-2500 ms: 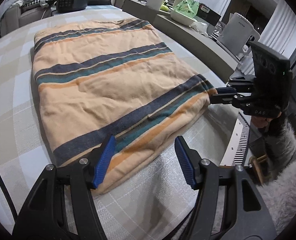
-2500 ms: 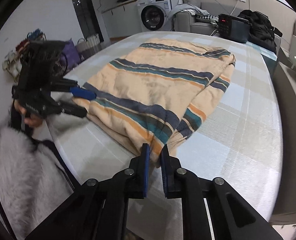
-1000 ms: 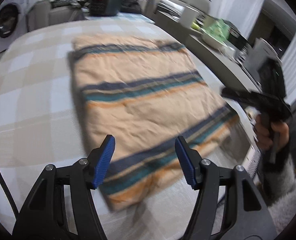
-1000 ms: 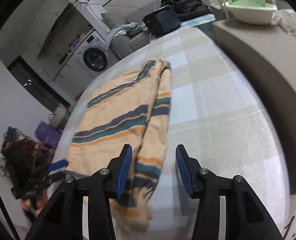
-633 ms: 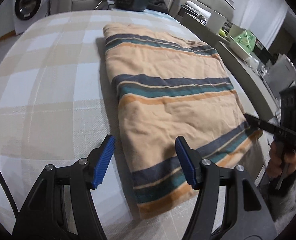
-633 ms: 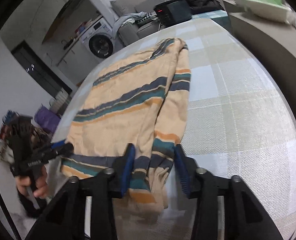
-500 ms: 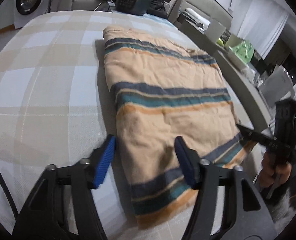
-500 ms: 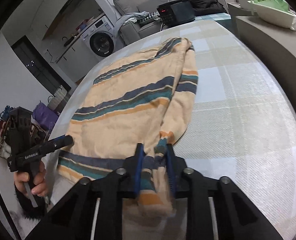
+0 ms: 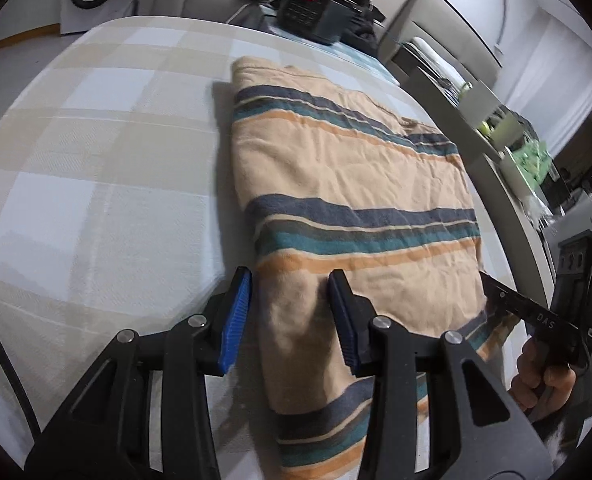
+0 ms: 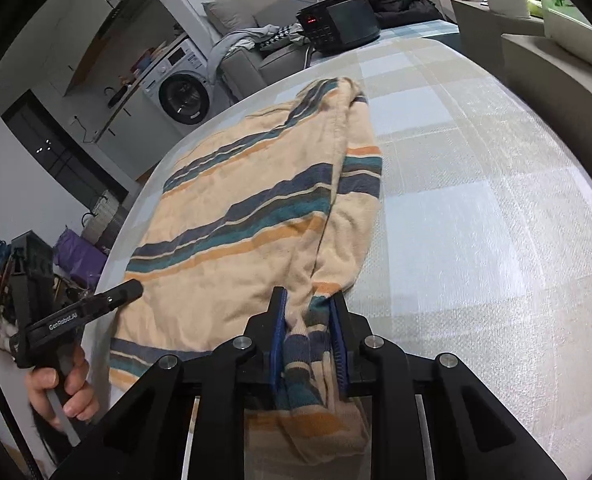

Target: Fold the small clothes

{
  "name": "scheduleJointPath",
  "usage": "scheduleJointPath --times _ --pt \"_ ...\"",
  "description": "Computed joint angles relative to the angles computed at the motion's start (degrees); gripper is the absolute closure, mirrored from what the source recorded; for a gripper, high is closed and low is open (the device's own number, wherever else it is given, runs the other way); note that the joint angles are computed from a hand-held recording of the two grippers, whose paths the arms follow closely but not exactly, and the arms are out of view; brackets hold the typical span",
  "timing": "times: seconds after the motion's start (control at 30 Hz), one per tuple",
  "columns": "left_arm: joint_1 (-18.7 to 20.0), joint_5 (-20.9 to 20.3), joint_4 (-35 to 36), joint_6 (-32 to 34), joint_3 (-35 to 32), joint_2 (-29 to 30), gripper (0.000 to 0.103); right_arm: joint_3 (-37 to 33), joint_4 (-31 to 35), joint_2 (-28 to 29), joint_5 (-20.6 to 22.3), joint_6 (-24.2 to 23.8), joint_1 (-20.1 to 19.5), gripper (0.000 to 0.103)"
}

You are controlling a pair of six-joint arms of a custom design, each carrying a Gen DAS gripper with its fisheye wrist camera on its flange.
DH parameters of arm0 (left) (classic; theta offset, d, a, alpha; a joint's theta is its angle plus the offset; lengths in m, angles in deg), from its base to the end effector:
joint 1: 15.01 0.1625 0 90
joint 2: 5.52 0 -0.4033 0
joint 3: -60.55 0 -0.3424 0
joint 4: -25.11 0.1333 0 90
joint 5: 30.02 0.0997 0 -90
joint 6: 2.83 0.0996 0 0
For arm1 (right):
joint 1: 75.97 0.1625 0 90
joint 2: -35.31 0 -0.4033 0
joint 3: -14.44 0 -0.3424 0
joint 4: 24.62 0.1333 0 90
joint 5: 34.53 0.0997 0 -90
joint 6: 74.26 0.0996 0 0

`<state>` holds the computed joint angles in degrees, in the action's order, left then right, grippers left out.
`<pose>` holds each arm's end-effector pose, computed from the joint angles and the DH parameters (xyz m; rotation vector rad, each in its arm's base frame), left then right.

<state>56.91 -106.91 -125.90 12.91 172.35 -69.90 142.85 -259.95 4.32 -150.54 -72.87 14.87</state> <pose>-0.0150 -0.5482 0.2032 0.8049 2.7840 -0.3520 0.0960 -0.4334 0.0446 -0.2677 -2.4906 1.1181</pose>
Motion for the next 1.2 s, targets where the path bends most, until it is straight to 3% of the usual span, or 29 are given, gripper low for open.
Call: scheduleJointPath --times 0.17,0.27,0.33,0.37,0.47,0.5,0.57,0.63,0.73,0.97,1.2 --pt "0.25 2.22 -1.13 2.21 3.30 -3.63 0.066 4.28 -6.33 1.60 -2.94 -2.45 1.36 0.070" --pt "0.53 3.07 -3.29 4.79 6.69 -7.23 0.065 6.11 -11.16 3.68 -7.57 -4.95 3.61 0.063" --pt "0.19 3.78 -6.57 6.44 9.75 -9.84 0.064 6.77 -15.47 5.32 -10.05 -7.71 5.61 0.057" --pt "0.07 3.48 -8.47 7.53 11.02 -10.88 0.062 7.01 -17.30 5.88 -10.21 -9.10 6.02 0.049" --pt "-1.55 2.35 -17.05 11.02 16.17 -13.62 0.034 7.39 -23.56 7.57 -8.52 -14.63 7.59 0.012" --pt "-2.04 1.96 -19.11 11.82 17.35 -14.14 0.024 7.16 -25.50 8.16 -8.01 -16.41 8.19 0.005" --pt "-3.04 0.34 -22.72 13.47 19.47 -14.84 0.015 5.85 -29.05 9.52 -8.04 -20.48 9.86 0.000" --pt "-3.93 -1.01 -26.37 14.74 21.57 -15.38 0.000 3.84 -30.85 10.17 -8.09 -24.48 10.75 0.000" --pt "-5.34 -1.58 -35.37 15.59 24.85 -14.61 0.000 3.01 -32.29 10.39 -5.12 -26.59 10.37 0.000" --pt "-6.46 -1.55 -44.09 16.75 28.21 -12.47 0.000 0.95 -38.22 13.23 -2.24 -31.31 9.42 0.000" --pt "-5.99 -3.24 -46.14 18.92 29.25 -12.26 0.000 1.32 -43.24 14.60 0.23 -32.96 9.28 0.000"
